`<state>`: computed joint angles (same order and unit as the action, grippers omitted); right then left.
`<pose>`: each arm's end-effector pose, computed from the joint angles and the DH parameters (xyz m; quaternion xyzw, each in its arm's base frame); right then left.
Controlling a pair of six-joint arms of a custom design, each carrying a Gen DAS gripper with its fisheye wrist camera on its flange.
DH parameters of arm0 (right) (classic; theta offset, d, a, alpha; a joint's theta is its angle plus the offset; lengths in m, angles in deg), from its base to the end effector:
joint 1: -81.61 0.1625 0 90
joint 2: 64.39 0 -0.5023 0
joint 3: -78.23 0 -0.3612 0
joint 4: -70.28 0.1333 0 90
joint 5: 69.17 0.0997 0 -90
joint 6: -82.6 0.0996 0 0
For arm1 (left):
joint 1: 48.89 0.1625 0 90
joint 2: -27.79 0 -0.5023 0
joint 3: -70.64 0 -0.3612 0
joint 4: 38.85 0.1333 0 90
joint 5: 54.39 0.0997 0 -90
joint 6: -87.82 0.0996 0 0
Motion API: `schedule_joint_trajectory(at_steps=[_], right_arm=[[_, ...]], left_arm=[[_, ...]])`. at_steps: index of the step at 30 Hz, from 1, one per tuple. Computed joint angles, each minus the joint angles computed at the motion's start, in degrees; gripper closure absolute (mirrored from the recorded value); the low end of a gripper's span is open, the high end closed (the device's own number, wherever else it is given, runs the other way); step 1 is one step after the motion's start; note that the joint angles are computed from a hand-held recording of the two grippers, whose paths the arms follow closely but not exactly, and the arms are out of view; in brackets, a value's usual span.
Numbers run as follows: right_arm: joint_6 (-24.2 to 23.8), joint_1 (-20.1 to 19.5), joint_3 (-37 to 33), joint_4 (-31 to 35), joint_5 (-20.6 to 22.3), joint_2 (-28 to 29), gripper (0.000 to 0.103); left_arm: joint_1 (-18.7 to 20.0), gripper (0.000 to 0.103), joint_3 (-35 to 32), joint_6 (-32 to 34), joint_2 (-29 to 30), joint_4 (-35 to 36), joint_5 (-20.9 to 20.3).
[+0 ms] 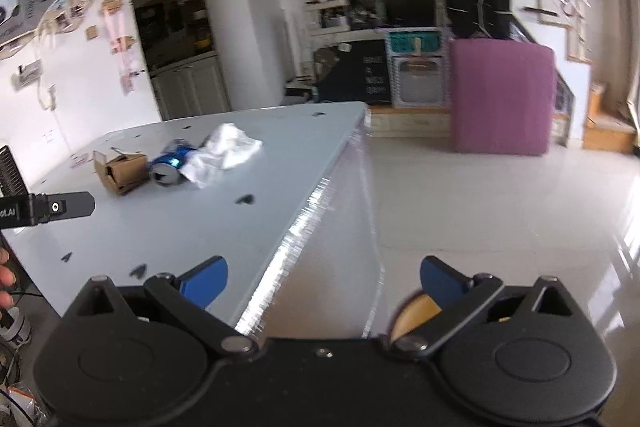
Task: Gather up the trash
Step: 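Grasp the cardboard box flap with the left tool while the right grasps the white tissue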
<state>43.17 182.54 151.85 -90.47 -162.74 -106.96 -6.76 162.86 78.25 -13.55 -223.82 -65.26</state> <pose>0.2802 -0.7806 0.3032 0.3904 -0.8553 0.3217 0.1119 -0.3565 -0.6341 0.2699 0.0086 0.7534 -0.5374 0.3787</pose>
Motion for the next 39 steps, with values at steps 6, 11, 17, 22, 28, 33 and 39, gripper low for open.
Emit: schedule_joint_trajectory(at_steps=[6, 11, 17, 22, 28, 33, 39], right_arm=[[-0.5, 2.4, -4.5, 1.0, 1.1, 4.6, 0.000], [-1.1, 4.0, -9.5, 2.7, 2.4, 9.1, 0.000], [0.4, 5.4, -17.1, 4.9, 3.0, 15.3, 0.000], [2.2, 5.9, -22.9, 8.0, 2.6, 19.4, 0.000], [4.7, 6.3, -30.8, 10.6, 2.3, 24.5, 0.000], [8.0, 6.4, -38.7, 14.0, 2.8, 28.8, 0.000], [11.4, 6.7, -45.7, 18.6, 3.4, 31.9, 0.000]], left_arm=[[1.9, 0.000, -0.5, 12.2, -1.5, -12.4, 3.5], [5.3, 0.000, -5.8, 27.9, -0.8, -27.9, 3.5], [9.9, 0.000, -15.0, 40.3, 1.2, -37.6, 0.9], [12.8, 0.000, -22.1, 45.4, 3.6, -43.2, -2.4], [15.6, 0.001, -32.9, 49.4, 7.7, -46.9, -3.0], [17.0, 0.010, -41.7, 56.0, 10.9, -51.0, -0.6], [17.7, 0.057, -49.0, 65.9, 12.7, -57.9, 0.4]])
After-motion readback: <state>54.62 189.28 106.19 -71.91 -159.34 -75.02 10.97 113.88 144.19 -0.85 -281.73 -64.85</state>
